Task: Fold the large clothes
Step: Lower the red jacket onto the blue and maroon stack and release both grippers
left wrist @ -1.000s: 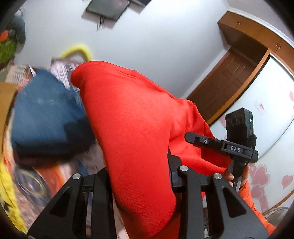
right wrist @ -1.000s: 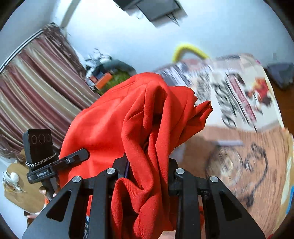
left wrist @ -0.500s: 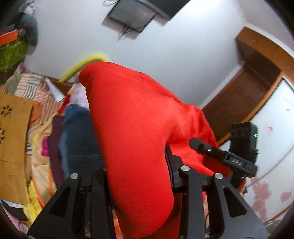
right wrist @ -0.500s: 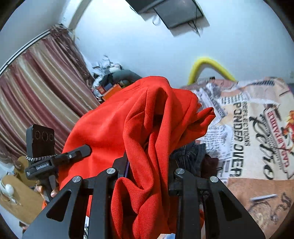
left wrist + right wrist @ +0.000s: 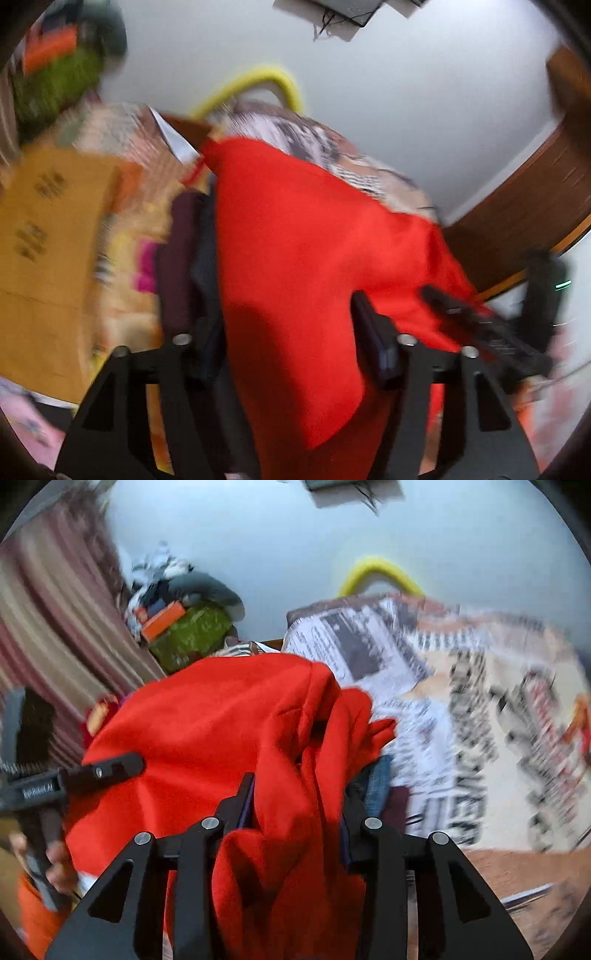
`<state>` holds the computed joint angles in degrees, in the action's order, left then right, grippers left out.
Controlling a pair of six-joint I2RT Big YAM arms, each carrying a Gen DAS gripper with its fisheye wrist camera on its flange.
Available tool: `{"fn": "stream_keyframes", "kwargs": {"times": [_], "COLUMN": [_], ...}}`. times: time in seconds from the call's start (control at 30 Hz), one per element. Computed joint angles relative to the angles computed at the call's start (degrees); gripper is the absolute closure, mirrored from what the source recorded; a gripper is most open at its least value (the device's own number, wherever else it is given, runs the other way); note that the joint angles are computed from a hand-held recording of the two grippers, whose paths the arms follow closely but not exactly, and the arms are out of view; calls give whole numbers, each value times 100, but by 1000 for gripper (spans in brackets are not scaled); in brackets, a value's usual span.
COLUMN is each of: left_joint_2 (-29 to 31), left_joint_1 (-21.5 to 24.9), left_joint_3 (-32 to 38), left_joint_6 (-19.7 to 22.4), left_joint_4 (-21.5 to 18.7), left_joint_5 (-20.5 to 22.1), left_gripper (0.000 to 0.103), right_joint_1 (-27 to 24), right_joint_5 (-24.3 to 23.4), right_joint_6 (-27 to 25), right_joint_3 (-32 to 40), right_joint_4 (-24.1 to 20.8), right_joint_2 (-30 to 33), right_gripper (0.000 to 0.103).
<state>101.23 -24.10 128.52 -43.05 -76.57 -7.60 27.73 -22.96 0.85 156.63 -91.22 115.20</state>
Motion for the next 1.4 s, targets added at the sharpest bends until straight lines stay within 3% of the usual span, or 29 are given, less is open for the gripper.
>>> {"fn": "stream_keyframes", "kwargs": {"times": [0.03, 0.1, 0.17, 0.23, 0.33, 0.43, 0.6, 0.77, 0.9, 1.0, 1.07, 1.17, 1.2, 1.3, 1.4], "left_joint_2": [30, -1, -117, -261, -365, -358, -562, -300, -586, -833, -940, -1010, -1020, -974, -968], "left_joint_1": [-109, -359, -535, -698, -996, -1091, -1141, -1151, -994, -935, -932, -939, -946, -1000, -1100], "left_joint_3": [131, 298, 239, 98, 2, -53, -677, -553, -1134, -1592, -1784, -1895, -1910, -1803, -1665], "left_joint_6": [106, 98, -60, -127, -156, -92, 103, 31, -255, -266, -312, -517, -549, -648, -490], "left_joint_4": [-149, -397, -436, -410, -604, -802, -558, -1011, -569, -215, -50, -6, -4, -112, 14], "left_joint_5": [-297, -755, -1000, -1196, -1752, -1915, -1708, -2218, -1950, -1794, -1707, -1716, -1737, -1702, -1557], "left_gripper": [38, 35, 33, 25, 17, 17, 17, 17, 15, 13, 12, 12, 12, 12, 12], "right_joint_1": [28, 55, -6, -46, 7, 137, 235, 360, 246, -60, -282, -421, -486, -826, -824], "right_joint_5": [236, 454, 388, 342, 477, 691, 649, 990, 1054, 727, 467, 1245, 1273, 565, 284], "right_joint_6": [-246, -475, -511, -475, -657, -795, -678, -370, -255, -268, -300, 16, 109, 513, 355], "right_joint_3": [-163, -1060, -1874, -2561, -3345, -3530, -3537, -3730, -3963, -4246, -4229, -4402, -4384, -3862, -3524], "right_joint_4": [25, 570, 1159, 1617, 2112, 2003, 1703, 2101, 2364, 2510, 2330, 2566, 2565, 2023, 1795], "right_joint_2": [-191, -795, -1295, -1760, -2240, -2249, -2030, -2030, -2137, -2281, -2266, -2446, -2454, -2257, -2240], "right_gripper": [67, 61, 42, 29, 27, 26, 26, 26, 26, 26, 26, 26, 26, 26, 26]}}
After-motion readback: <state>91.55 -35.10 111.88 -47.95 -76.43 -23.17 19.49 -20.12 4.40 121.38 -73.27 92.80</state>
